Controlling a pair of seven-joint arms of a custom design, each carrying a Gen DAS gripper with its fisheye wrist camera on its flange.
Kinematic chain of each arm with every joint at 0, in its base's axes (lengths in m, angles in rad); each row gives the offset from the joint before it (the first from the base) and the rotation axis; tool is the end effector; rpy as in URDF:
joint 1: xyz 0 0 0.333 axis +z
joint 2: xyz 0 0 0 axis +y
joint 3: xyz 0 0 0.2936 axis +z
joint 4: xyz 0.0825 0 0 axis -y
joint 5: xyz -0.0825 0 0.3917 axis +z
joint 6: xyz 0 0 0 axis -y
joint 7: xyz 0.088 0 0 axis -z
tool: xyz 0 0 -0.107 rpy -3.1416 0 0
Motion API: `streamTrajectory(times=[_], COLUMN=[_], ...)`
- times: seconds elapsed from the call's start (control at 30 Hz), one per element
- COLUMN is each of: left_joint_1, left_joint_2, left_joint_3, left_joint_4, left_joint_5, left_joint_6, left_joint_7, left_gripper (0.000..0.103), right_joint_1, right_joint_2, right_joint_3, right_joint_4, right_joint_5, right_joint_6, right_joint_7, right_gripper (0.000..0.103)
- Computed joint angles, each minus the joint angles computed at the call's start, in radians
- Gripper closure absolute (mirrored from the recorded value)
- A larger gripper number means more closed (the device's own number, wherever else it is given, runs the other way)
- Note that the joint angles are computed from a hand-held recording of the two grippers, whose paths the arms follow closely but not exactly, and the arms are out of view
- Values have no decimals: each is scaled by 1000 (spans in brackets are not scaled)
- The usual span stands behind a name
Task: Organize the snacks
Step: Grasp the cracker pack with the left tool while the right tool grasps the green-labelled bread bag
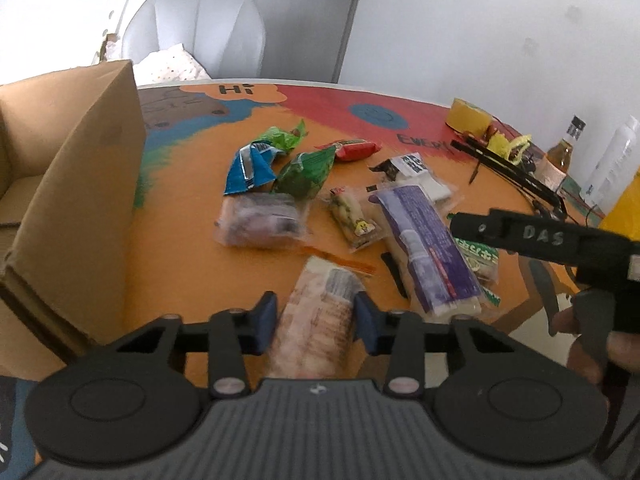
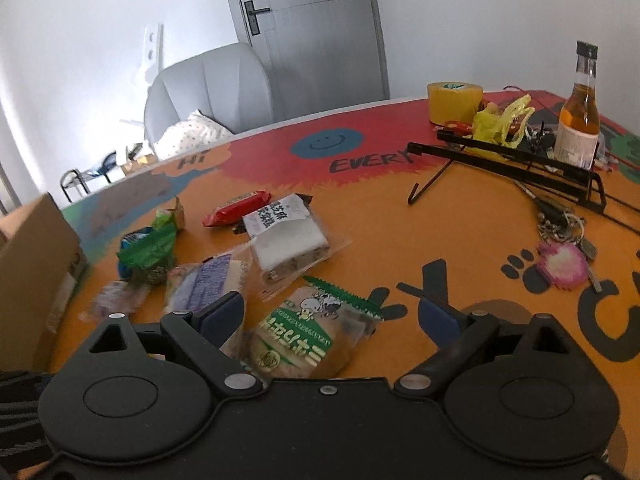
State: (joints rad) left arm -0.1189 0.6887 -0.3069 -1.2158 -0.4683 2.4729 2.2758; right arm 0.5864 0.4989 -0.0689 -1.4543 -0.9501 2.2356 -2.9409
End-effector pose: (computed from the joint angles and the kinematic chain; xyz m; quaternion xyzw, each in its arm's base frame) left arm 0.7346 -0.2540 0.4299 -0.3815 0.8389 -0.3837 0.0599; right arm 0.6388 0.3458 0.4166 -0.3689 0.8249 -0.3406 0.2598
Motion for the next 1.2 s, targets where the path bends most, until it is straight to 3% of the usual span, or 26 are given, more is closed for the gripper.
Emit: streamTrajectory(times=[0.2, 0.63, 0.73, 0.83, 0.9, 0.97, 1.03, 1.1, 1.2], left_joint_1=[-2, 12, 11, 2, 7, 14, 19, 24, 37], left_joint_2=[4, -56, -77, -85, -85, -92, -105, -109, -124], left_joint_3=[2, -18, -19, -5, -4, -8, -10, -10, -21], left_joint_4=[5, -107, -148, -159, -156, -167, -188, -191, -211], left_joint_5=[2, -27, -35, -28, -30, -39, -47, -57, -83], left_joint_6=[7, 82, 119, 138, 129, 131, 146, 142, 164], left_joint_7=[-17, 56, 83, 62, 48, 49, 50, 39, 54], left_gripper=[67, 52, 55, 68, 69, 69, 69, 69, 69], right_joint_1=[1, 25, 16, 19, 18, 12, 11, 19, 6], right_joint_2=[44, -23, -36, 0, 11, 10, 0, -10, -79], right_joint_3=[3, 25, 33, 32, 26, 25, 24, 22, 25], right_joint_4=[67, -17, -43, 9, 22, 17, -2, -17, -116], right_joint_5=[51, 56, 44, 30, 25, 31, 30, 17, -9], right_joint_6=[-73, -179, -141, -171, -167, -146, -120, -120, -16], right_joint_7=[-87, -66, -39, -93, -108, -117, -120, -115, -29], right_gripper=[8, 11, 12, 12, 12, 16, 42, 56, 57])
